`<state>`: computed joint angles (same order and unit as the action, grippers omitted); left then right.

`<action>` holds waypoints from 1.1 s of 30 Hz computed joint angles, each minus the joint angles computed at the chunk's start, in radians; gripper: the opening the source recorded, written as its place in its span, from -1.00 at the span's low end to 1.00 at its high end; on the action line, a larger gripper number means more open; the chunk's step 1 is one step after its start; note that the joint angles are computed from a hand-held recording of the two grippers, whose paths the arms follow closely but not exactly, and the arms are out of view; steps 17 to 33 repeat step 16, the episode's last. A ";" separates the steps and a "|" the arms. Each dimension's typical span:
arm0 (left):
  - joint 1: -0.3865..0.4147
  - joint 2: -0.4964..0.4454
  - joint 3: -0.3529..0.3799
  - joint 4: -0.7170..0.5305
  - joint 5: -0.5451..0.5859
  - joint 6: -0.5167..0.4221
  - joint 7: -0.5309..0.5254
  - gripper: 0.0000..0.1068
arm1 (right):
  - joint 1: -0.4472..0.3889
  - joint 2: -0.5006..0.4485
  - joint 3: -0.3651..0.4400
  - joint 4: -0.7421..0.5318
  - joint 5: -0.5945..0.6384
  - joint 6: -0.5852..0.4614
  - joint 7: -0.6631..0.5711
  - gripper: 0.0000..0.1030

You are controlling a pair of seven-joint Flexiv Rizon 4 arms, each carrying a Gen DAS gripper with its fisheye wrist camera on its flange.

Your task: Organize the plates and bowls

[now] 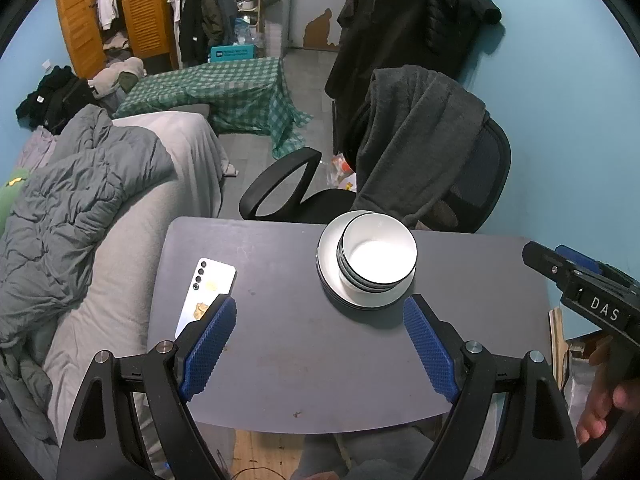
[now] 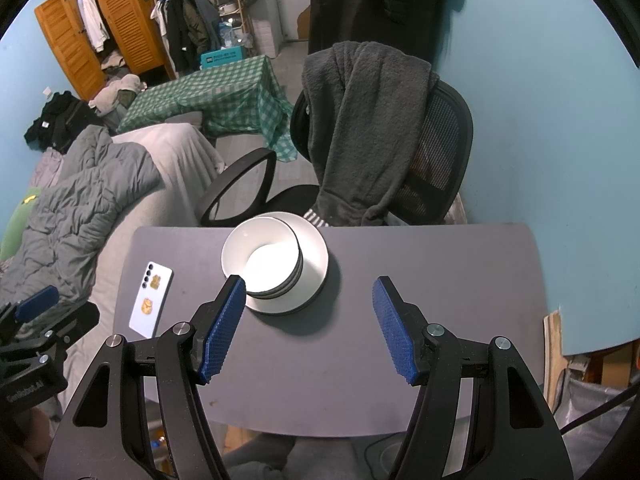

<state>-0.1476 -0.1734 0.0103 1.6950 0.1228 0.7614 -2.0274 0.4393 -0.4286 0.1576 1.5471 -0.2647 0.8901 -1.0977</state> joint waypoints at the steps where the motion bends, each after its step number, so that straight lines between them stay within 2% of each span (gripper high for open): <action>1: -0.001 -0.006 -0.002 -0.009 0.000 -0.005 -0.002 0.63 | 0.000 0.000 0.000 0.001 -0.001 0.001 0.000 0.26; 33: -0.003 -0.004 0.001 -0.011 -0.005 0.001 -0.011 0.63 | 0.000 -0.004 -0.001 -0.005 0.002 0.000 -0.001 0.26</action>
